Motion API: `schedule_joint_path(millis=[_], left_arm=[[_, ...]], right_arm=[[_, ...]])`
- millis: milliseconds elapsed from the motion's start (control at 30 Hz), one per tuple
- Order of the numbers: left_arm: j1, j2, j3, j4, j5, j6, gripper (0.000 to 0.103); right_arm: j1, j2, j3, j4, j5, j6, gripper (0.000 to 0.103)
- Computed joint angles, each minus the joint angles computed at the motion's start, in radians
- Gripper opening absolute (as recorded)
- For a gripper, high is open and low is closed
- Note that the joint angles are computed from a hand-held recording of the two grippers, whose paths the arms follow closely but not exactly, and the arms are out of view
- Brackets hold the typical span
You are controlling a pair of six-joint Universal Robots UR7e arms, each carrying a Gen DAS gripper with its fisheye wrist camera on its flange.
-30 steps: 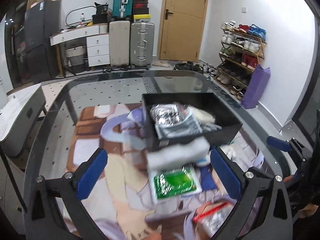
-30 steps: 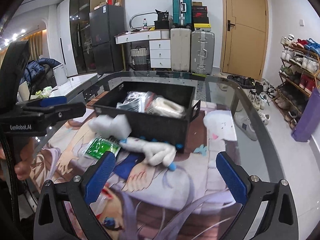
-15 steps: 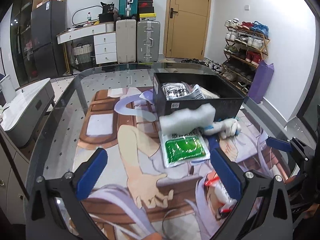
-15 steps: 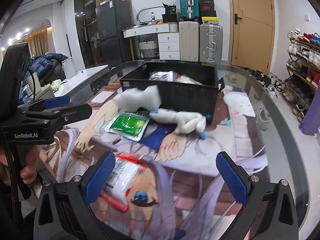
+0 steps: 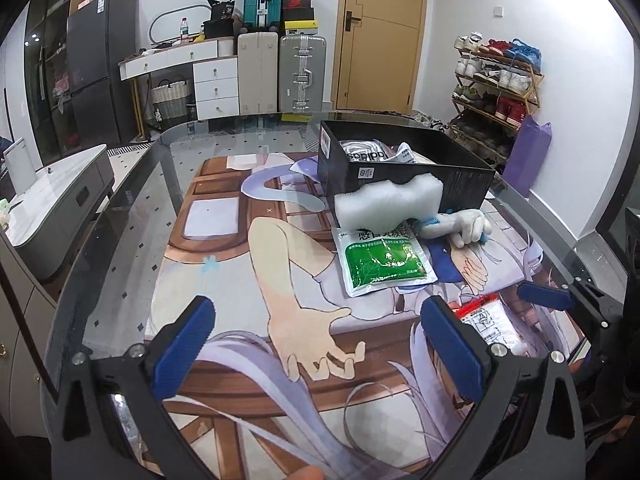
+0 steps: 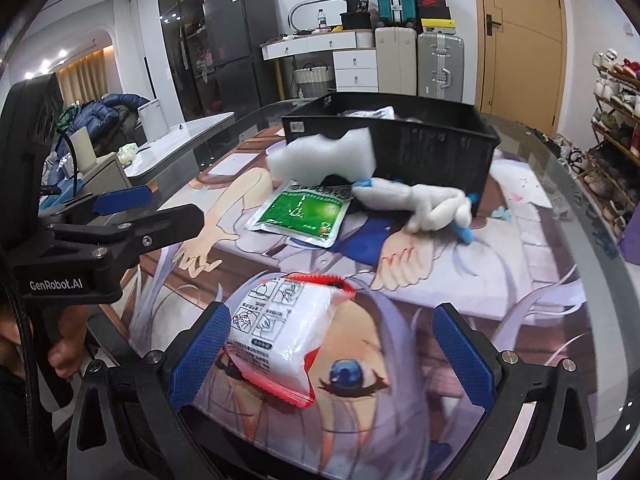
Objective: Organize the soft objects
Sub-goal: 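Move right tool to red-trimmed white snack bag while left tool approaches green packet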
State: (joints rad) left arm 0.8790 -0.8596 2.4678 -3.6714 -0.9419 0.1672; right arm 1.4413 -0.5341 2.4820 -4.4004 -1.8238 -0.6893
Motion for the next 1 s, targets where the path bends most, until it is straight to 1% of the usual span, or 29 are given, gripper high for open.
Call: schedule_joint_path(millis=[100,233,367,433,600,700,833,1000], left_arm=[[0.001,0.005,-0.006,0.004,0.01,0.001,0.103],[0.008,0.002,-0.011,0.008,0.004,0.0,0.103],[0.012,0.006,-0.019,0.017,0.002,0.004,0.103],[0.014,0.008,-0.027,0.032,0.004,0.004,0.103],[0.025,0.01,-0.054,0.084,-0.021,-0.006,0.103],[0.034,0.016,-0.078,0.122,-0.04,-0.014,0.103],[0.035,0.028,-0.104,0.159,-0.033,-0.019,0.103],[0.038,0.043,-0.147,0.224,-0.039,-0.033,0.103]], right_arm=[[0.006,-0.007,-0.004,0.021,-0.004,0.01,0.102],[0.006,-0.011,-0.009,0.039,0.006,0.011,0.102],[0.012,0.006,-0.037,0.05,-0.039,0.014,0.102],[0.013,0.013,-0.047,0.031,-0.069,0.007,0.102],[-0.012,-0.026,-0.046,0.06,-0.087,0.0,0.102],[-0.025,-0.05,-0.05,0.087,-0.083,-0.01,0.102],[-0.033,-0.059,-0.064,0.098,-0.089,-0.039,0.102],[-0.053,-0.08,-0.061,0.095,-0.104,-0.051,0.102]])
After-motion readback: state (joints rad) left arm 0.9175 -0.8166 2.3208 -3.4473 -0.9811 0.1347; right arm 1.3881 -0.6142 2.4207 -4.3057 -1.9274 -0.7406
